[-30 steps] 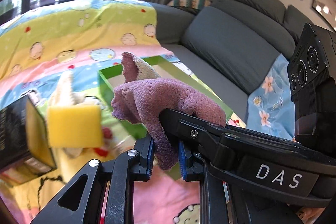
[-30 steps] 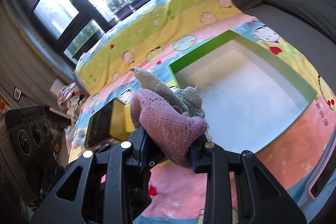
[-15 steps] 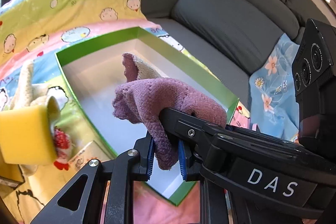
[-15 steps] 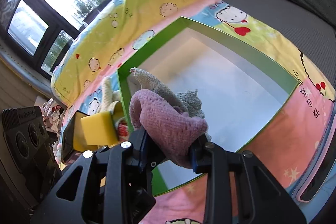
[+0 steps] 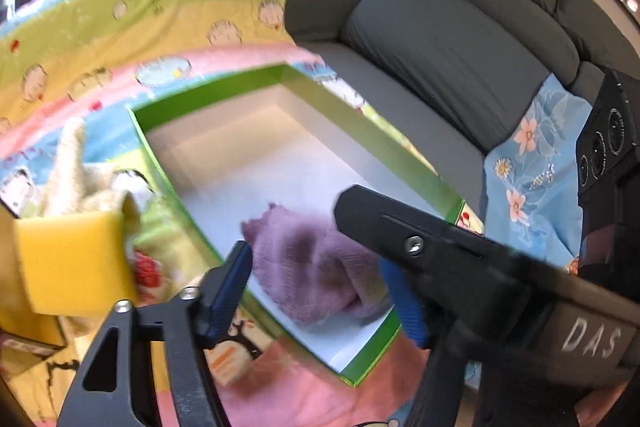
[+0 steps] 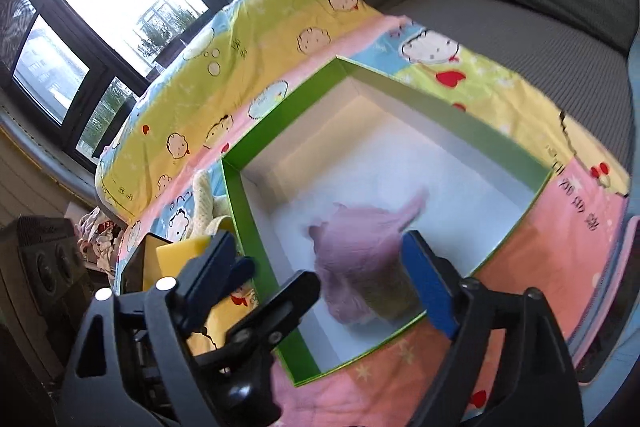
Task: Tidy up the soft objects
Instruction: 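Open the right gripper to drop the towel into the green box, then move the right gripper to the purple mesh bath puff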
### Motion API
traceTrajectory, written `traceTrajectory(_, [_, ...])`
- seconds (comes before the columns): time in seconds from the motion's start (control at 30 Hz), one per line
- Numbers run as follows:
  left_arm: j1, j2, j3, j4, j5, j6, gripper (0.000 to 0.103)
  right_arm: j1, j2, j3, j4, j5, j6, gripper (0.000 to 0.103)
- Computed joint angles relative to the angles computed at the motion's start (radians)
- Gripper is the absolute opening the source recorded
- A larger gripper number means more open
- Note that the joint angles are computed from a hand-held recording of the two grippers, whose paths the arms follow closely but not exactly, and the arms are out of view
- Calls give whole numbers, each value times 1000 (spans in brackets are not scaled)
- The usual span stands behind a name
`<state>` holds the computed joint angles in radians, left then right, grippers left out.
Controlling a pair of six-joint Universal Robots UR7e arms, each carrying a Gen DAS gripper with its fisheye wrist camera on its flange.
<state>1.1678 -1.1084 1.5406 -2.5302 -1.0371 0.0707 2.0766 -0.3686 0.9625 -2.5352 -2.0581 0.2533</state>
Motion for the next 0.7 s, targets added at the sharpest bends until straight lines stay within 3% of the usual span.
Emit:
traceTrajectory(0.27, [-19, -134, 82, 1, 33, -42, 78, 52, -19, 22, -22, -31, -31, 100])
traceTrajectory(0.57, [-40, -333, 218, -47, 180, -166, 78, 122, -3, 20, -30, -54, -84, 102])
traceTrajectory(0.7, [-49, -432, 275, -14, 292, -205, 78, 144, 11, 10, -8, -30, -101, 102])
